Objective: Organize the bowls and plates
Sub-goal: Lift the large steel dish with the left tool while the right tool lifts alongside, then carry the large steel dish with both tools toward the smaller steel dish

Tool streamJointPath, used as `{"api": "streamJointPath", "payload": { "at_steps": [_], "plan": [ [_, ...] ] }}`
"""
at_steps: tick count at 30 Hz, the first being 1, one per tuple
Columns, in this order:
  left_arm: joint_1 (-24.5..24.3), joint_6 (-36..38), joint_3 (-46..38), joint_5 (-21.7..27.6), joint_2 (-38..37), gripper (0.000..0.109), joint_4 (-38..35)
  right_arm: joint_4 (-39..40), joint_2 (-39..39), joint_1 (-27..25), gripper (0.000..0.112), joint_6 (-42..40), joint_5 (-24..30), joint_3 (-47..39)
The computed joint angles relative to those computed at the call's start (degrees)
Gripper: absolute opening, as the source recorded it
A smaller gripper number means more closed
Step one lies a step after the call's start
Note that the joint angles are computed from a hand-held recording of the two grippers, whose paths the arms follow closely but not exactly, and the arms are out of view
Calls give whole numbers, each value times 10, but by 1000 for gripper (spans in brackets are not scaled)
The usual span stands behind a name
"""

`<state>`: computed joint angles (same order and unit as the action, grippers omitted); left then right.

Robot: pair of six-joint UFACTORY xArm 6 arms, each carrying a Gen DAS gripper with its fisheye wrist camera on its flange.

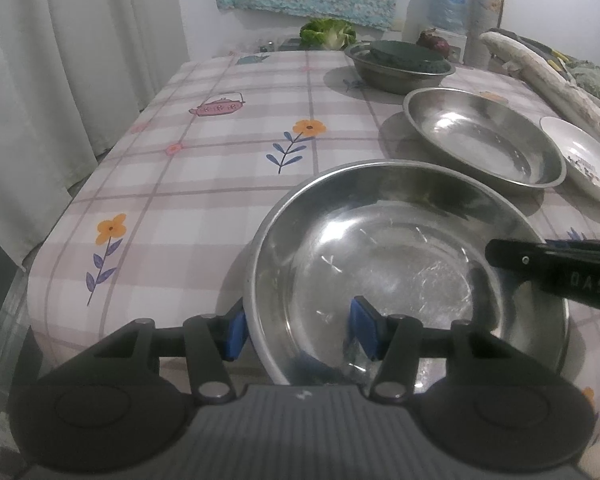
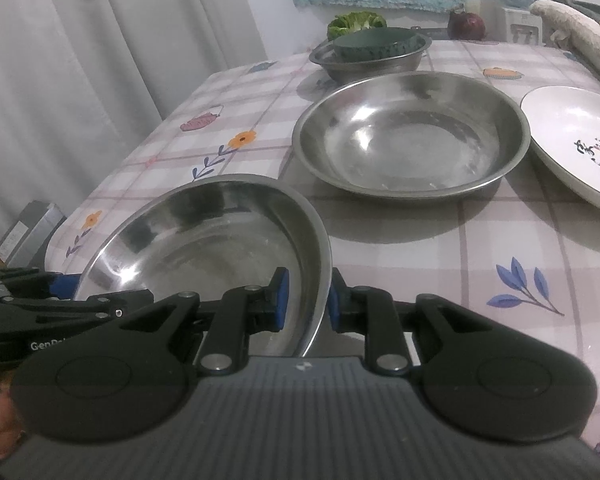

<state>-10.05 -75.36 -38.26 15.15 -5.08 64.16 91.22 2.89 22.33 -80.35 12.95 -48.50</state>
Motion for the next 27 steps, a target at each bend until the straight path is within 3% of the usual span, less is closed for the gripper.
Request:
{"api": "streamJointPath", "payload": {
  "at_steps": [27],
  "plan": [
    [21,-47,-18,-27,20,57,64,10,8,7,20,-9,-10,-7]
  ]
}}
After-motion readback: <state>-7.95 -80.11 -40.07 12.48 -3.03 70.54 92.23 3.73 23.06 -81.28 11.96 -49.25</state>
